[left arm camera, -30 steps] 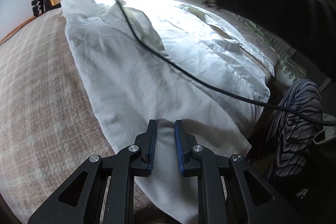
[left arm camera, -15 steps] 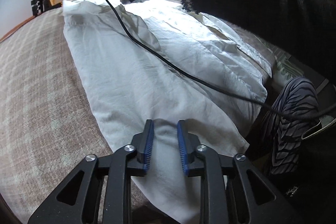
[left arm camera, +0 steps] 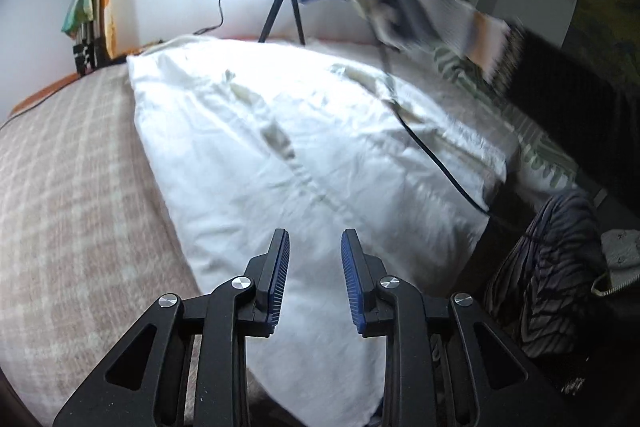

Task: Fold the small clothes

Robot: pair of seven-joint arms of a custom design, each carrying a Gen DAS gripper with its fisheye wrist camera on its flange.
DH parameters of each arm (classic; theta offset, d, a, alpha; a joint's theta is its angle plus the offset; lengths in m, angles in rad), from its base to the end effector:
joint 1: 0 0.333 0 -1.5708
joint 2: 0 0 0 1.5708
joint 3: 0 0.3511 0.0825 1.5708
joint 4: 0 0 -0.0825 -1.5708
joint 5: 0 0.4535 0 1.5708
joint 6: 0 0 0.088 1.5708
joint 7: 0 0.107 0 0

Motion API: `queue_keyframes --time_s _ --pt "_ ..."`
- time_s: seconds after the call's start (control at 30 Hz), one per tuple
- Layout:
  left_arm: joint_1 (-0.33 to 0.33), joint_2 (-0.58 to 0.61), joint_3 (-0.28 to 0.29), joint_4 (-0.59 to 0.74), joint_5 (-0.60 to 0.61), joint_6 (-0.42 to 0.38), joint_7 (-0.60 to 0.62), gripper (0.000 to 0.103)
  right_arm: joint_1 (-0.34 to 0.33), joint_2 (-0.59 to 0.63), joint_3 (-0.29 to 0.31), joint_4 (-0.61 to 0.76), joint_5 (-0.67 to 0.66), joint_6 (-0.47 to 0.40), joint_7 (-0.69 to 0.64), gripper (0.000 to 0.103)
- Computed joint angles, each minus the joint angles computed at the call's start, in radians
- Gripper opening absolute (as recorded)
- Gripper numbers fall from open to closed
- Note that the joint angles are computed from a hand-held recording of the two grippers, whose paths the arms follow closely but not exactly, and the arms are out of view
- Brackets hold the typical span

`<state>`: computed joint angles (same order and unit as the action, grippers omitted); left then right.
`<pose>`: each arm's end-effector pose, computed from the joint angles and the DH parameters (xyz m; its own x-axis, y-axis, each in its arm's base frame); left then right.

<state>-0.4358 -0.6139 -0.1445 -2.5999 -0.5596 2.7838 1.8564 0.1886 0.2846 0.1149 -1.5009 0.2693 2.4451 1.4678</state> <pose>0.3859 -0.2310 0.5411 -0.4906 -0.8429 0.2210 -0.6716 0.2041 -0.7123 0.7412 0.2197 0.6015 0.3100 -0.9225 -0.2297 -0.7865 -0.1131 -0.6071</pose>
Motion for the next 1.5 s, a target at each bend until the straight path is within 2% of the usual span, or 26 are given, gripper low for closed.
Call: queue_keyframes --time_s 0.27,0.43,0.77,1.03,1.17,1.27,1.33,1.37,1.47,1.5 --pt "-0.042 0.051 -0.009 0.056 -0.015 0.062 0.029 0.037 -0.064 -0.263 -0.09 -0.298 0.007 0.014 0.015 0.049" --pt "-0.079 0.117 -0.011 0.111 -0.034 0.081 0.053 0.039 -0.096 -0.383 -0.154 -0.449 -0.014 0.015 0.032 0.049" --pt "-0.118 0.255 -0.045 0.237 -0.085 0.053 0.124 0.039 -0.155 -0.559 -0.264 -0.689 0.001 -0.052 0.007 0.049" --pt "-0.079 0.345 -0.081 0.328 -0.106 -0.021 0.13 0.039 -0.168 -0.652 -0.315 -0.816 0.051 -0.131 -0.042 0.05" --pt "-0.05 0.371 -0.102 0.352 -0.084 -0.04 0.103 0.039 -0.175 -0.697 -0.309 -0.869 0.028 -0.145 -0.053 0.051" --pt "-0.05 0.388 -0.099 0.371 -0.113 -0.062 0.113 0.039 -0.173 -0.727 -0.293 -0.901 -0.016 -0.134 -0.053 0.051" --pt "-0.063 0.402 -0.096 0.386 -0.161 -0.091 0.15 0.039 -0.177 -0.745 -0.268 -0.927 -0.069 -0.098 -0.03 0.045" --pt "-0.068 0.408 -0.103 0.392 -0.167 -0.102 0.173 0.039 -0.179 -0.75 -0.253 -0.935 -0.106 -0.086 -0.017 0.031" --pt "-0.072 0.414 -0.136 0.395 -0.131 -0.105 0.199 0.039 -0.155 -0.761 -0.271 -0.941 -0.104 -0.087 -0.006 0.003" --pt "-0.075 0.417 -0.143 0.396 -0.124 -0.103 0.202 0.039 -0.15 -0.761 -0.274 -0.939 -0.098 -0.089 0.005 0.002"
